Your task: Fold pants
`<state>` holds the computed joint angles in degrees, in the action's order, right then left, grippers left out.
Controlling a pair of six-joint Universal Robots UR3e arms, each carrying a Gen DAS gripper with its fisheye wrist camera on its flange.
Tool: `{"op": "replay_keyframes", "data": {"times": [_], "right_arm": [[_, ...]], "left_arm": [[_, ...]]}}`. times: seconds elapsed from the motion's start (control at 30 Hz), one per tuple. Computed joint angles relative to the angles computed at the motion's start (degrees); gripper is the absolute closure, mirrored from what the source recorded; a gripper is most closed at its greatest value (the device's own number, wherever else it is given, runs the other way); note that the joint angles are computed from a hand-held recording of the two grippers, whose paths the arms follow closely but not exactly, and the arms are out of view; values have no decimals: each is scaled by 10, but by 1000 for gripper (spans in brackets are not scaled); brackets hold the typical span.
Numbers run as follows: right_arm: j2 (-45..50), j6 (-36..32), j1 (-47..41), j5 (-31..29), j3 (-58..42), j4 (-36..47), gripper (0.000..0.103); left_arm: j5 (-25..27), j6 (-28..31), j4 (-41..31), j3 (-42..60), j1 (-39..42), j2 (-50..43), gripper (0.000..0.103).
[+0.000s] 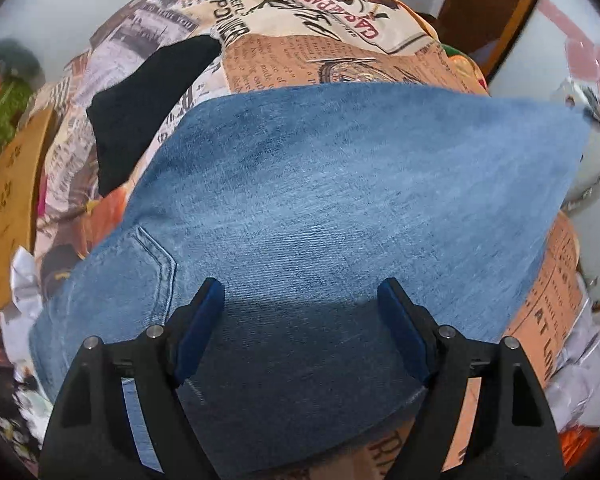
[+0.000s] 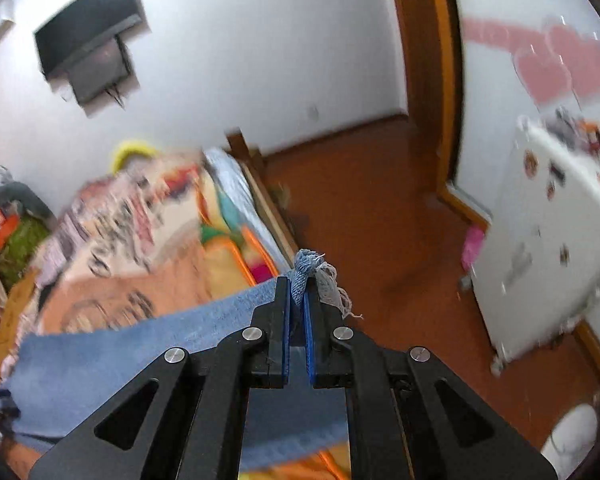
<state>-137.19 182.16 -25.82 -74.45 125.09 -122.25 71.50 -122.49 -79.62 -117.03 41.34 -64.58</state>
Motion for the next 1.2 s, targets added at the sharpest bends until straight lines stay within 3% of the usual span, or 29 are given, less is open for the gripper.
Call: {"op": "replay_keyframes", "data": {"times": [0.2, 0.37, 0.5, 0.57, 0.7, 0.73, 0.83, 0.93, 1.07, 1.2], "right_arm": [[-83, -34, -70, 24, 135, 73, 98], [-57, -1, -23, -22, 173, 53, 97], [-23, 26, 32, -87, 129, 63, 93], [2, 43, 72, -116, 81, 67, 90], [65, 82, 174, -155, -25, 50, 64], [87, 96, 210, -172, -52, 36, 63], [193, 138, 341, -234, -164, -11, 60], [293, 156, 435, -258, -265, -47, 59], [424, 145, 524, -264, -398, -73, 58], [564, 116, 590, -250, -562, -57, 57]], "left_arm": [[-18, 4, 9, -22, 20, 16, 19], [-33, 11, 9, -37, 37, 30, 16], [-39, 18, 10, -43, 46, 40, 16], [-41, 19, 18, -45, 52, 47, 16], [-85, 47, -28, -12, 115, 55, 16], [-101, 58, -49, 6, 139, 53, 16], [-144, 89, -94, 59, 211, 41, 16], [-175, 106, -104, 110, 269, 7, 16], [-193, 102, -68, 171, 323, -70, 16], [-178, 67, -30, 252, 344, -186, 16]]}}
